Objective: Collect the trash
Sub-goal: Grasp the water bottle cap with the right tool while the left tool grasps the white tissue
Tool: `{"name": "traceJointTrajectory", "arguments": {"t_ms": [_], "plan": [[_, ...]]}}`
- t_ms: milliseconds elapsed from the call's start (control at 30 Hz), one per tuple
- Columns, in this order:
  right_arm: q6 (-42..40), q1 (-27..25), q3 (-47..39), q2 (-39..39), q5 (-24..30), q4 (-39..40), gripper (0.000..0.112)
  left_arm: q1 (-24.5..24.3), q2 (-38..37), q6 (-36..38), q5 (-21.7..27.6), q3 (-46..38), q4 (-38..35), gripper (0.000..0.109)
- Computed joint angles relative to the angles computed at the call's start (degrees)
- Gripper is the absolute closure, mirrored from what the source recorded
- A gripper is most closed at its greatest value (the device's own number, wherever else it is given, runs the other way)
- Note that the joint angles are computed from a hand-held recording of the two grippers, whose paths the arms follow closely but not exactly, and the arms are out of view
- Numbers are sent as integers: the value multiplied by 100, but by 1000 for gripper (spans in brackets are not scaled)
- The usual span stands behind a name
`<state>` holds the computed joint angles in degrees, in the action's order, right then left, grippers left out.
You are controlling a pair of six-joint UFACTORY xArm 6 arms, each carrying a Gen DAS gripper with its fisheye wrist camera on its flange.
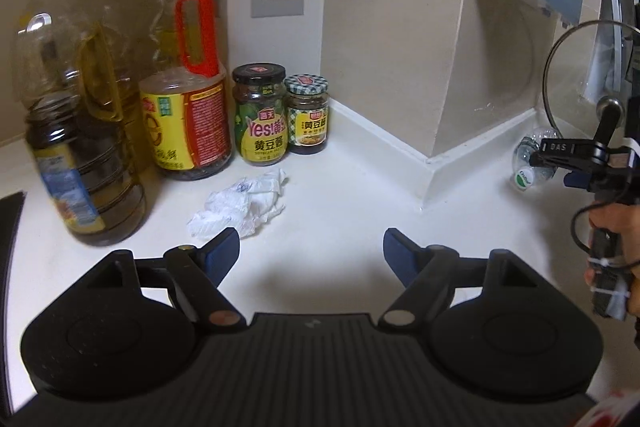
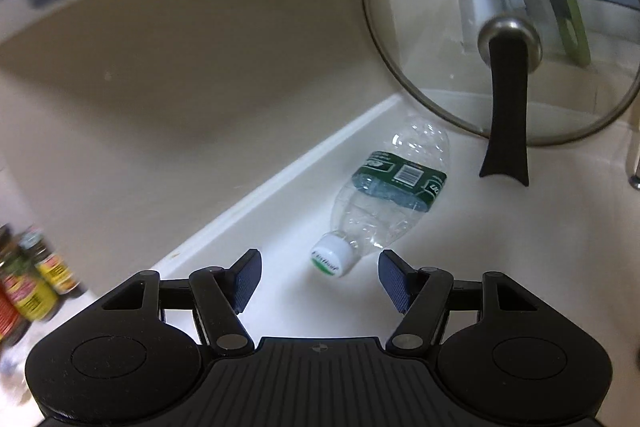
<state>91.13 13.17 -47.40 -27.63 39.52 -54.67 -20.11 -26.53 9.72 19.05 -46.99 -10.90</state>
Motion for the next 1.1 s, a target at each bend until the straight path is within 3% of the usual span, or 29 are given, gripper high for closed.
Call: {"name": "traceJointTrajectory", "arguments": {"t_ms": [333, 467, 533, 800, 1100], "plan": [[517, -275, -854, 1240, 180, 76, 47, 215, 926, 1485, 93, -791, -1283, 32], [450, -383, -993, 1432, 289, 209, 66, 263, 1100, 1726, 93, -929, -1440, 32], [404, -430, -967, 1443, 241, 259, 70, 272, 1154, 1761, 104, -961, -1493, 32], [-157, -198, -104, 559, 4, 204, 75, 237, 1199, 1831, 58, -907, -1531, 32], [-1063, 1075, 953, -899, 926, 138, 78, 195, 1342, 2223, -63, -915, -1846, 32]]}}
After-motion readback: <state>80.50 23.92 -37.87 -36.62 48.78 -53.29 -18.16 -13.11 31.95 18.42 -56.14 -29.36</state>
